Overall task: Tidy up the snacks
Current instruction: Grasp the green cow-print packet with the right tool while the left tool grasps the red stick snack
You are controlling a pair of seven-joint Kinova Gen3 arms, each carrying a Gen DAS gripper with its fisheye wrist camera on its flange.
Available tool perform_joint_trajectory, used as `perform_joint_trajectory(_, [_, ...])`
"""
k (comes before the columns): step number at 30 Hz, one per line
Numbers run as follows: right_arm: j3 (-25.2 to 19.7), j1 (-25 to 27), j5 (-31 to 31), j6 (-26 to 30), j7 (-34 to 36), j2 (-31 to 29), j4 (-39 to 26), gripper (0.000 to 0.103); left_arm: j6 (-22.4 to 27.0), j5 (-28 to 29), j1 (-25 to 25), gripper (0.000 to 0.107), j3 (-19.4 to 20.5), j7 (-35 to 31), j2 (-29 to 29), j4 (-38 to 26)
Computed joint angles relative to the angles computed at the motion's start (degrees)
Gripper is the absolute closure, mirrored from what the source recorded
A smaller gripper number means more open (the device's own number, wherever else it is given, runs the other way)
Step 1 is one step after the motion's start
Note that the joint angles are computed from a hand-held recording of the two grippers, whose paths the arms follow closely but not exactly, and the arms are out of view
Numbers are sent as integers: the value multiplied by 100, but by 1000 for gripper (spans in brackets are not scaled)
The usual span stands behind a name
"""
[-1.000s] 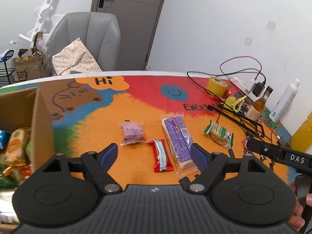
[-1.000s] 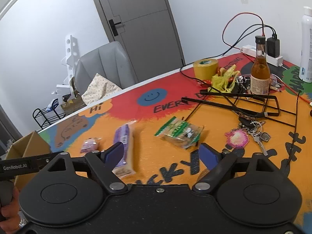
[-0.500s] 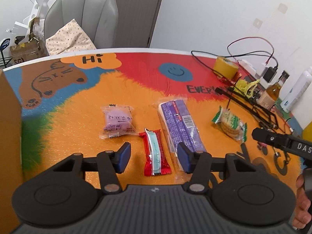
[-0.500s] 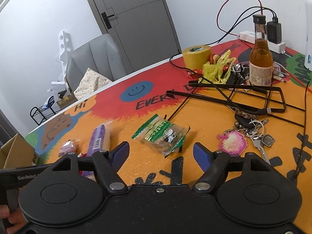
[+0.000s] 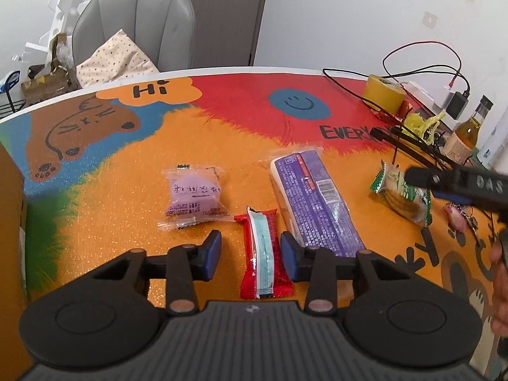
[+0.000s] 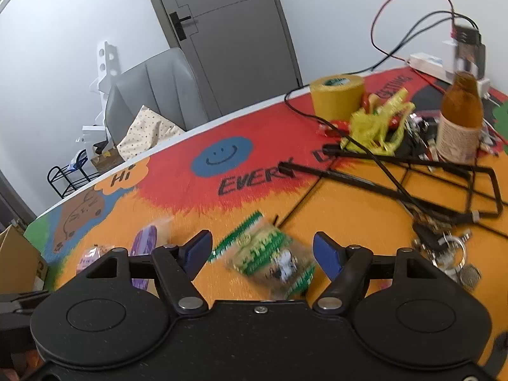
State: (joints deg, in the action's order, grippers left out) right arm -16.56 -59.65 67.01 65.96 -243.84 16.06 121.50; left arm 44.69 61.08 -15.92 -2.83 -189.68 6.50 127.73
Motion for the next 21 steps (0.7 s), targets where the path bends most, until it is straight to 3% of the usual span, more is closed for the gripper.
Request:
perform_joint_trajectory(4, [60,133,69,-143,273,55,-72,31,3,11,-29,88,-18,11,54,-57])
perform_joint_trajectory(13, [89,79,-222,-378,585,185,-222,32,321,-154,-209,89,-55,106,136,-178])
perform_joint_trajectory(15, [100,11,-378,-269,839,279,-378,36,466,-200,-288,89,-88,126,157,-206])
perform_joint_trajectory(17, [125,-61,-591,-111,1218,372,-591,51,630,-202,-389,89,-130,72,145,-215])
perform_joint_trajectory(19, [166,-137,-708,-49,1388,389,-692,59,787,-205,-485,89,-179,7,105,-222])
perform_joint_trajectory(21, [191,-221,-678,-116,1283,337,-653,59,953,-217,-577,89,-240,-55,56,-236])
